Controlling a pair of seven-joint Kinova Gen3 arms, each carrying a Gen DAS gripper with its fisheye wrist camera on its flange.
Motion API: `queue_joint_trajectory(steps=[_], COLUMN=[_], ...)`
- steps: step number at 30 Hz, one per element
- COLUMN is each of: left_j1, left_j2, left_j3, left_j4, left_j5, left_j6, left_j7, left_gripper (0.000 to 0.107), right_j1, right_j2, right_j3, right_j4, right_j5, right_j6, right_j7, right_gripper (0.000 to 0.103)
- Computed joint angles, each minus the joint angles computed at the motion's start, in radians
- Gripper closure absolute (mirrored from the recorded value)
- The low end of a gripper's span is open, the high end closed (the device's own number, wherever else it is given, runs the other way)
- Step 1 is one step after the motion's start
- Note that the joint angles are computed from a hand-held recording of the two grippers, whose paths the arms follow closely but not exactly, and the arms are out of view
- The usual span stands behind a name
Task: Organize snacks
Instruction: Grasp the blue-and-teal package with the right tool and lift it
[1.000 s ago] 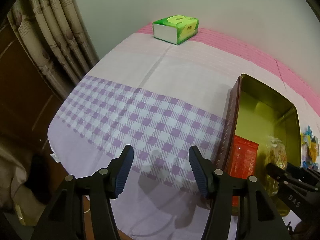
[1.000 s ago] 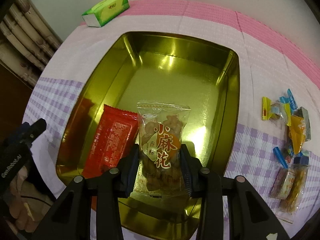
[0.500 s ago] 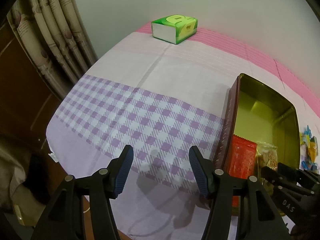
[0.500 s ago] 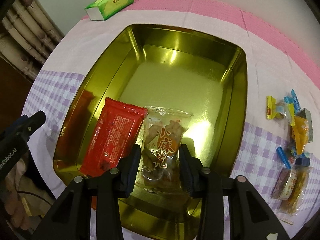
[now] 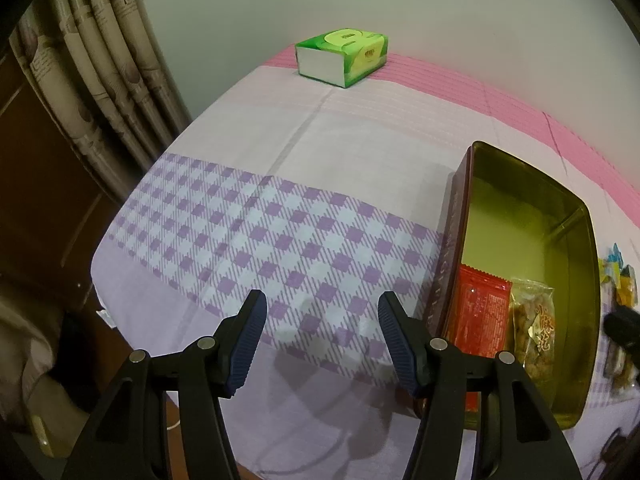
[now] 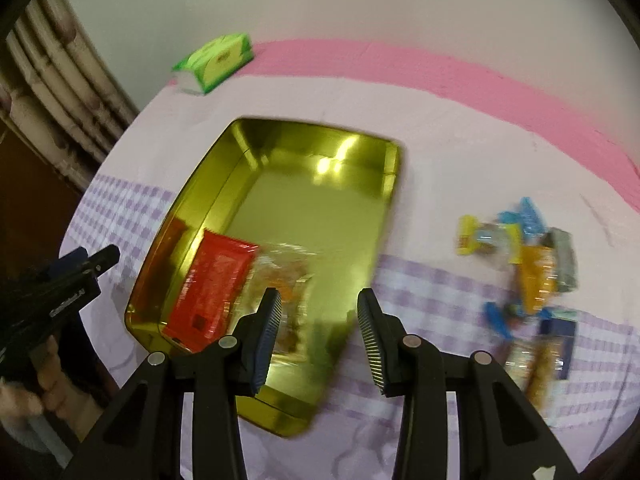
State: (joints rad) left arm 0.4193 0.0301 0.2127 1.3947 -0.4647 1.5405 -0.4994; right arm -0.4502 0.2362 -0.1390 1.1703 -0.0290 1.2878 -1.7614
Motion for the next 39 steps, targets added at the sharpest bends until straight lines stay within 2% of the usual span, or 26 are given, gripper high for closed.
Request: queue_joint_trajectory(steps=[6, 10, 15, 20, 22, 25, 29, 39], left_j1=[0.002, 0.006, 0.013, 0.017, 0.026, 0.044, 0.080, 0.194], left_j2=[0.003, 0.007, 0.011, 0.009, 0.019, 0.036, 0.066, 0.165], left_j3=[0.000, 0.001, 0.002, 0.002, 0.008, 0.012, 0.017, -0.002], left_j4=[-0.003, -0.008, -0.014, -0.028, -0.045, -0.079, -0.131, -0.304], left_j5=[0.003, -0.002, -0.006, -0.008, -0.017, -0.020, -0.016, 0.008], left_j6=[0.001, 0.006, 0.002, 0.005, 0.016, 0.037, 0.063, 0.076], left_j7=[-0.004, -0.003, -0.023, -0.013, -0.009, -0.016, -0.043, -0.106], left_gripper=[0.048, 0.048, 0.048, 0.048, 0.048, 0.048, 0.048, 0.048], right_j1=[0.095, 0.187, 0.296, 0.364, 0.375, 0.382, 0.352, 0.364], right_j2=[-0.056, -0.041, -0.028, -0.034, -0.030, -0.019, -0.013, 0.018], right_j3=[0.058, 0.098, 0.123, 0.120, 0.115, 0.109, 0.099, 0.098], right_j4=[0.017, 0.000, 0.034, 0.116, 0.136, 0.152, 0.165, 0.164], right_j5=[0.051, 0.061, 0.031, -0.042, -0.069, -0.110, -0.089, -0.109], right_j6=[0.019, 0.054, 0.068, 0.034, 0.019, 0.002, -0.036, -0.061], right_j7=[0.024, 0.044, 0.101, 0.176, 0.195, 0.213, 0.210, 0.269], right_gripper=[0.065, 0.064, 0.064, 0.064, 0.063, 0.058, 0.053, 0.053])
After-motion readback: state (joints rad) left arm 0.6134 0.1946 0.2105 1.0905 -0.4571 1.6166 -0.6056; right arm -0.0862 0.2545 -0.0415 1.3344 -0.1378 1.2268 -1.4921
